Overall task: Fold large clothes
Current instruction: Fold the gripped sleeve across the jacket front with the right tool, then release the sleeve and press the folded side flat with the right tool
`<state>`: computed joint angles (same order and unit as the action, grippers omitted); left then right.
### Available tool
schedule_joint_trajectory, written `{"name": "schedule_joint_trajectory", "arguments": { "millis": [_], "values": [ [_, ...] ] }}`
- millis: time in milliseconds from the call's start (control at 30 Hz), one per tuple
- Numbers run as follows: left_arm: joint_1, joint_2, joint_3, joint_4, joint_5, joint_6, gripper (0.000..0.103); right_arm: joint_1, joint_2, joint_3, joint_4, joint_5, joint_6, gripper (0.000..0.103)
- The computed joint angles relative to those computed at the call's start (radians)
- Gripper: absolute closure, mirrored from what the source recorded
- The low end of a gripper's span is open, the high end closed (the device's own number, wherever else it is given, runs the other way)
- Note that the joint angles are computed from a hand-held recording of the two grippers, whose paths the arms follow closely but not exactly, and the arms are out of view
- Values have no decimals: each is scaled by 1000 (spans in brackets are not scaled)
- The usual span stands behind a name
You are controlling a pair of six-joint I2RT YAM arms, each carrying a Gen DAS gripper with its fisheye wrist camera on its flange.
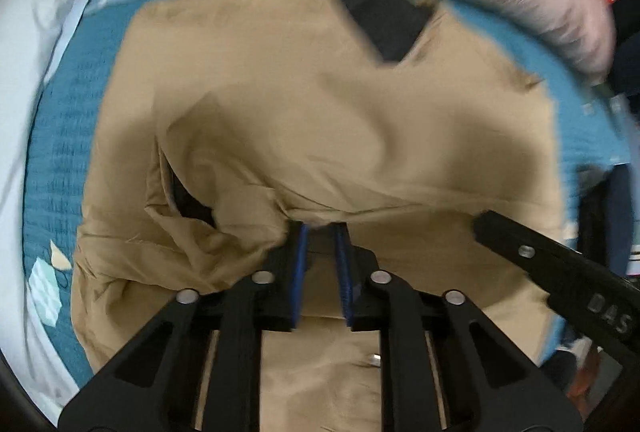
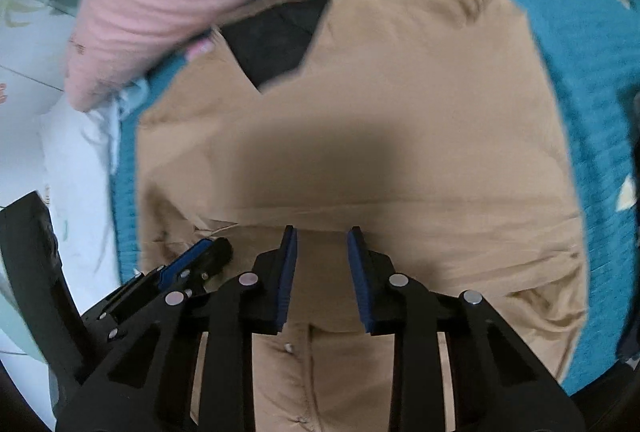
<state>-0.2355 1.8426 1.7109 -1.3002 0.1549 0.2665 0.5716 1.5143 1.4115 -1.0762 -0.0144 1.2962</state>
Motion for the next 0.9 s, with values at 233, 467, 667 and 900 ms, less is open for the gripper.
{"name": "schedule_joint_trajectory", "arguments": {
  "millis": [233,467,667,900],
  "values": [
    [-22,-54,-73,68,-72,45,93,-24,-68,-167,101,-43,-2,103],
    [3,-92,-62,52,-95,60,97,-29,-176,-131,-207,86,-14,103],
    [6,-97,-124,101,-95,76,99,-116,-409,-391,-124,25,15,103],
    [-15,-126,-134,110,-126,56,99,-81,-275,-247,-190,78,11,97]
  ]
}}
